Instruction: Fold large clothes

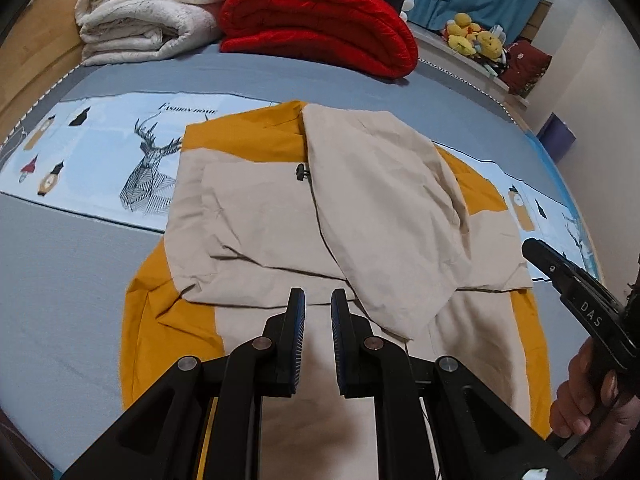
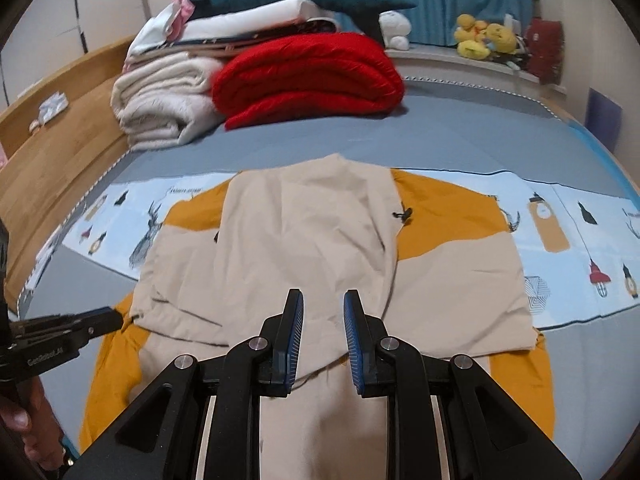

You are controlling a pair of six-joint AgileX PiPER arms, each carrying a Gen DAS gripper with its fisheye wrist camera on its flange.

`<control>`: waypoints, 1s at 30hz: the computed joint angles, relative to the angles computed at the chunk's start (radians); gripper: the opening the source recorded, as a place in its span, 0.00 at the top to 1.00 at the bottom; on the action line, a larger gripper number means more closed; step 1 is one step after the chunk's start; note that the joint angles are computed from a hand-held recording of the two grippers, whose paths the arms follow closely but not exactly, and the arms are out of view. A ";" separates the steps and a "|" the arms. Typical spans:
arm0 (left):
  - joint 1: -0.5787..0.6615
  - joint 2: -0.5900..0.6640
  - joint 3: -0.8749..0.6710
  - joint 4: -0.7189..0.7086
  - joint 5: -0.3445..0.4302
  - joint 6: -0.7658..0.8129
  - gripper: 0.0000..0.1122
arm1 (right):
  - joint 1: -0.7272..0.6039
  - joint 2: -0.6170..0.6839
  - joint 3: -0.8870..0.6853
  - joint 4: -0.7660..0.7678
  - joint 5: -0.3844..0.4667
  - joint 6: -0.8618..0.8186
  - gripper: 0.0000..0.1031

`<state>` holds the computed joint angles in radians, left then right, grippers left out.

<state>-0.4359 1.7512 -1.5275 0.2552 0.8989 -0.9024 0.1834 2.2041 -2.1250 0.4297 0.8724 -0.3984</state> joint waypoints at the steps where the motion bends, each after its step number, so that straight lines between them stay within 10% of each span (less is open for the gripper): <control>1: 0.000 0.005 -0.011 0.003 0.004 0.009 0.90 | 0.001 -0.005 0.025 0.017 -0.029 -0.016 0.78; 9: -0.005 -0.088 0.044 0.132 -0.091 0.044 0.90 | -0.024 -0.022 -0.004 0.053 -0.065 -0.043 0.79; 15: -0.008 -0.302 0.238 0.154 -0.121 0.059 0.93 | -0.160 -0.281 0.248 0.179 -0.082 -0.207 0.80; 24: -0.238 -0.743 0.625 0.215 0.170 -0.305 0.93 | -0.589 -0.435 0.467 0.349 0.149 -0.449 0.79; 30: -0.173 -0.883 0.827 0.031 0.133 -0.419 0.94 | -0.734 -0.362 0.615 0.232 0.170 -0.378 0.79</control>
<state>-0.6092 0.8685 -0.7006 0.2866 1.0315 -1.3210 -0.5505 1.8419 -1.5100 0.6618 1.0423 -0.7762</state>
